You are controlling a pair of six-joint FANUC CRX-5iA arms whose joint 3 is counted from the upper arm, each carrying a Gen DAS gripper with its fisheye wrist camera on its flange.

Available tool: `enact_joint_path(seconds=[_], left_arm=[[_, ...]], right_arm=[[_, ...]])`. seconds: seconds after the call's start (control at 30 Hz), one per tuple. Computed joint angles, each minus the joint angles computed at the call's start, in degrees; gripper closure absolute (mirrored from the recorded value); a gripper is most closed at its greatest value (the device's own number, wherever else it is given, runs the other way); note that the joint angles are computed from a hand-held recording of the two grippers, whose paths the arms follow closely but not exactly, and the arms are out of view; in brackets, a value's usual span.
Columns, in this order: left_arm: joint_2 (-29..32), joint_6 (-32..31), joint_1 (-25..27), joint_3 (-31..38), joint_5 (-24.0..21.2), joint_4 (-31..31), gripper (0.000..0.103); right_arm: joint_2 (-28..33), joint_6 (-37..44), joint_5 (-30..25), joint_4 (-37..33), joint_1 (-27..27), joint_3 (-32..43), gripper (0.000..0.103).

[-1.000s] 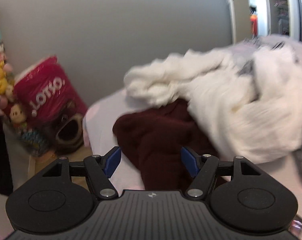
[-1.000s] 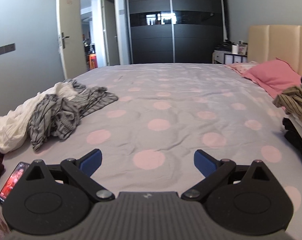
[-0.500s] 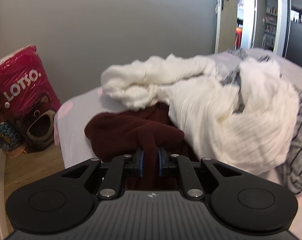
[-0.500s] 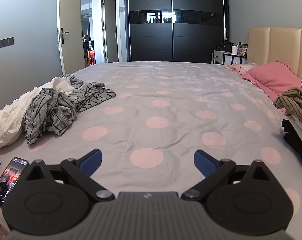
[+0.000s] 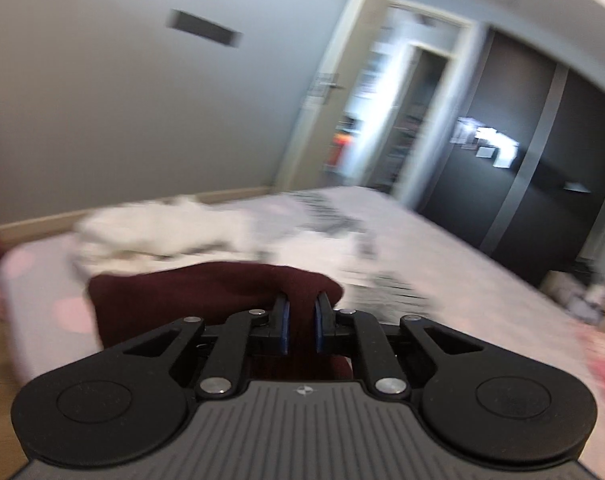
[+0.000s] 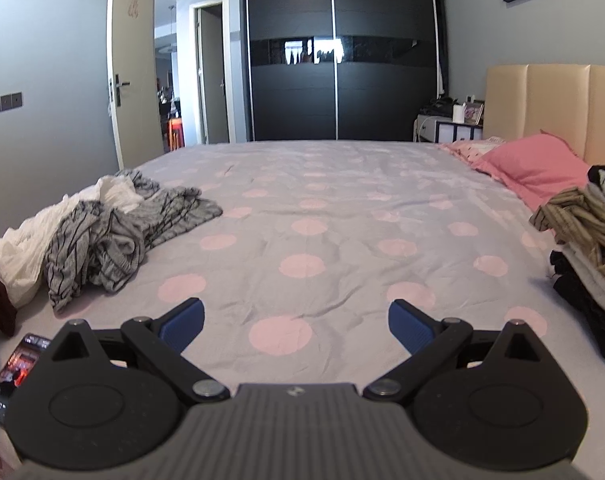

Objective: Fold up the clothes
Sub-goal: 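Carry the maroon sweater with the left tool onto the bed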

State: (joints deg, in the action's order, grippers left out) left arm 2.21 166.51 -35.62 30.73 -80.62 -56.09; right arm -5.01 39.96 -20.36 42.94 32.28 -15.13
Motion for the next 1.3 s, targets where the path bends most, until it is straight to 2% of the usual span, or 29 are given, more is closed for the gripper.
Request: enact_joint_path(seconds=[0.1,0.27,0.37,0.43,0.53,0.6,0.67,0.7,0.73,0.83,0.93,1.0,1.03,1.07,1.1,1.17,1.23,1.3], left_arm=[[0.93,-4.47,-0.01,1.81,7.92,5.48,0.093],[3.34,-14.81,2.12,3.15,22.16,19.69,0.093],[3.99,-22.43,4.99,0.62,33.22,32.44,0.093],[4.18,-30.24,7.40,-3.21,41.64,43.74,0.093],[5.42,-42.71,8.98,-6.47,48.10,54.97,0.093],[7.02,-47.30,9.99,-6.22,46.80,58.33,0.093],[9.19,-51.24,11.49,-5.85,43.60,62.65,0.093],[10.45,-52.59,12.19,-5.34,41.53,64.05,0.093],[11.94,-52.08,12.47,-3.90,38.57,62.68,0.093],[16.78,-53.39,12.80,0.78,28.79,58.03,0.092],[21.11,-51.97,11.86,5.55,20.49,52.40,0.088],[21.43,-49.10,9.94,6.71,17.30,45.75,0.080],[21.50,-47.72,8.97,7.49,16.07,43.08,0.071],[21.42,-46.87,8.46,8.06,15.06,41.77,0.057],[21.35,-46.06,7.94,8.62,14.03,40.49,0.051],[20.73,-44.96,6.58,8.85,13.01,37.67,0.050],[20.07,-44.18,4.92,8.91,12.30,34.44,0.049],[20.56,-44.15,2.95,10.57,10.86,30.48,0.049]], right_arm=[[-0.62,-1.66,0.26,1.76,-0.88,-0.36,0.003],[-1.56,-2.96,-0.89,2.75,-2.43,-0.27,0.003],[-2.33,-4.38,-1.04,4.37,-4.03,-0.43,0.003],[-2.78,-4.52,-1.50,4.63,-5.09,-0.20,0.003],[-3.25,-3.60,-2.92,3.88,-6.45,0.73,0.003],[-3.21,-0.48,-4.66,1.91,-6.96,1.91,0.004],[-2.97,4.12,-6.58,-1.21,-7.36,3.49,0.006],[-2.65,8.25,-7.91,-4.43,-7.41,4.84,0.013],[-2.03,13.02,-9.77,-8.29,-7.40,6.67,0.022],[0.57,27.64,-16.43,-20.11,-7.90,13.01,0.034],[3.49,40.58,-22.47,-29.86,-9.03,18.52,0.036],[5.65,47.83,-26.50,-35.75,-9.76,22.02,0.036],[6.75,51.18,-28.25,-38.85,-10.18,23.66,0.036],[7.70,54.08,-29.42,-41.67,-10.62,24.84,0.036],[8.63,56.73,-30.35,-44.31,-11.04,25.84,0.036],[10.17,60.92,-31.28,-48.05,-11.36,26.94,0.043],[11.80,61.42,-32.53,-48.73,-11.36,28.17,0.052],[13.49,61.22,-33.94,-49.03,-11.38,29.57,0.055]])
